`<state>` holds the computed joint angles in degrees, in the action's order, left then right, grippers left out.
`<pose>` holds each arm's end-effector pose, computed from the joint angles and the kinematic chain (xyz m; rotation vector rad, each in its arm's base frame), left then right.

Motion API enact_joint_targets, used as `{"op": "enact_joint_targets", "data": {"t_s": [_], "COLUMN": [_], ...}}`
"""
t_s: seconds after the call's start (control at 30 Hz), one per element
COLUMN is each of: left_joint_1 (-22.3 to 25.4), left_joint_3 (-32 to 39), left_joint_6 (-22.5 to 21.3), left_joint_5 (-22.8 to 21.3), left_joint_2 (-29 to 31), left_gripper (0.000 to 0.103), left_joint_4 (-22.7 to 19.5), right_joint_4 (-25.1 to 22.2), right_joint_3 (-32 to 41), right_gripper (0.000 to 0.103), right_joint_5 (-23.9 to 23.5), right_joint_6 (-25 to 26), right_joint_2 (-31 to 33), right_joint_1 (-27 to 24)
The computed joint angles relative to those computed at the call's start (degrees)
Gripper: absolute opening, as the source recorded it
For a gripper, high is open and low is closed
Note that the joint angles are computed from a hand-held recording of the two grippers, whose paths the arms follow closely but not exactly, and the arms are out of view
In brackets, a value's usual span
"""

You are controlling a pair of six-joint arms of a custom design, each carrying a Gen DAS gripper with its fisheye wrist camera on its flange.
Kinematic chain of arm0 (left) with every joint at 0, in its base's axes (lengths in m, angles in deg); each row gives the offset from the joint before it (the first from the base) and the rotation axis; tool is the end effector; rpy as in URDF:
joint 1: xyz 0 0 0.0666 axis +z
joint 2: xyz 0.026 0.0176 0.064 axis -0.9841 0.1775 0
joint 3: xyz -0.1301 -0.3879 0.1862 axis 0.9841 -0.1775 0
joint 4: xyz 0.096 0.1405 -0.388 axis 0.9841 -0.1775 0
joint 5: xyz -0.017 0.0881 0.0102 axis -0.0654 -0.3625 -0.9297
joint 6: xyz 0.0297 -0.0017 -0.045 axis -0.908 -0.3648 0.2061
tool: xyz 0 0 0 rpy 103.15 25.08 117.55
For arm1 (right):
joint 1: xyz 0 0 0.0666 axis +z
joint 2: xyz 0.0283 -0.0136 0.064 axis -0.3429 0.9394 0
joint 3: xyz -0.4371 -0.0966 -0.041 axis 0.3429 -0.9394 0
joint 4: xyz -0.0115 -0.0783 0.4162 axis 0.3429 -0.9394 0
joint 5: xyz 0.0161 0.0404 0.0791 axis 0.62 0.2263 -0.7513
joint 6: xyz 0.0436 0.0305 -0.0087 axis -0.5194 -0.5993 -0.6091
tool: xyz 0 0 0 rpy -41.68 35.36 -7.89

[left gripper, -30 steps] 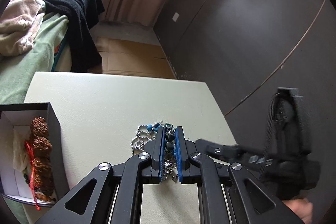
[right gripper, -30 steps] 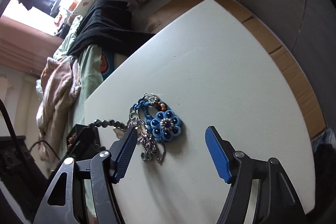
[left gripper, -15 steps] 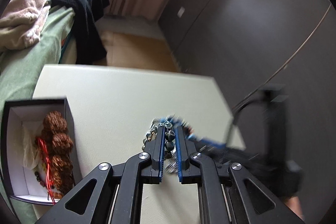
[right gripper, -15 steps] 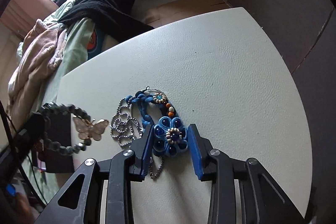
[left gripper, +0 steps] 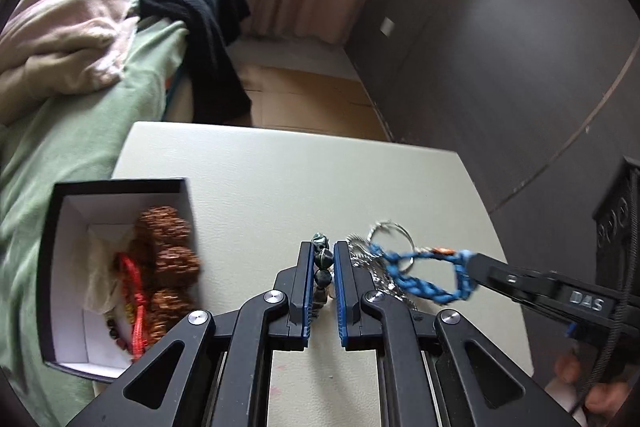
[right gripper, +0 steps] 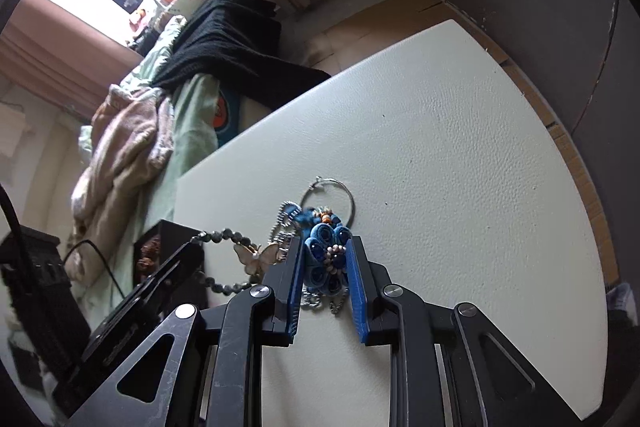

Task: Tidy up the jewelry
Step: 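Lower the butterfly bracelet into the box with left while right lifts the blue keychain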

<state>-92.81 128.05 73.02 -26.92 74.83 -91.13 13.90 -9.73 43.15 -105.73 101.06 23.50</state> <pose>0.5344 -0.1419 0.3714 0.6738 2.4631 -0.6811 0.3929 0.3556 0.3728 0.9457 2.3329 0.4791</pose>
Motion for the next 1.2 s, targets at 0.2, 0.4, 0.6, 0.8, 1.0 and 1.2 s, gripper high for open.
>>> {"op": "enact_joint_targets", "data": {"t_s": [0.2, 0.4, 0.6, 0.8, 1.0, 1.2], "left_joint_1": [2.03, 4.43, 8.17, 10.74, 11.8, 13.14], "left_joint_3": [0.35, 0.33, 0.75, 1.29, 2.24, 3.0], "left_joint_6": [0.74, 1.39, 2.51, 2.8, 2.32, 3.64], "left_joint_5": [2.86, 3.85, 4.43, 3.86, 1.73, 0.25], "left_joint_2": [-0.41, -1.98, -2.5, -2.55, -1.36, -0.35], "left_gripper": [0.01, 0.01, 0.01, 0.01, 0.01, 0.01], "left_joint_4": [-0.1, 1.07, 1.49, 1.69, 0.79, 0.32], "right_joint_4": [2.08, 2.22, 2.1, 1.43, 4.54, 8.12], "right_joint_3": [0.31, 0.76, 1.49, 2.83, 4.0, 6.33], "right_gripper": [0.022, 0.022, 0.022, 0.022, 0.022, 0.022], "right_joint_5": [1.85, 2.05, 1.9, 1.83, 1.92, 1.47], "right_joint_6": [0.97, 0.34, -0.11, 0.12, 2.06, 4.9], "right_joint_2": [-0.65, -0.24, 0.6, 1.88, 3.19, 5.31], "right_joint_1": [0.71, 1.53, 2.34, 3.28, 3.97, 4.43]}}
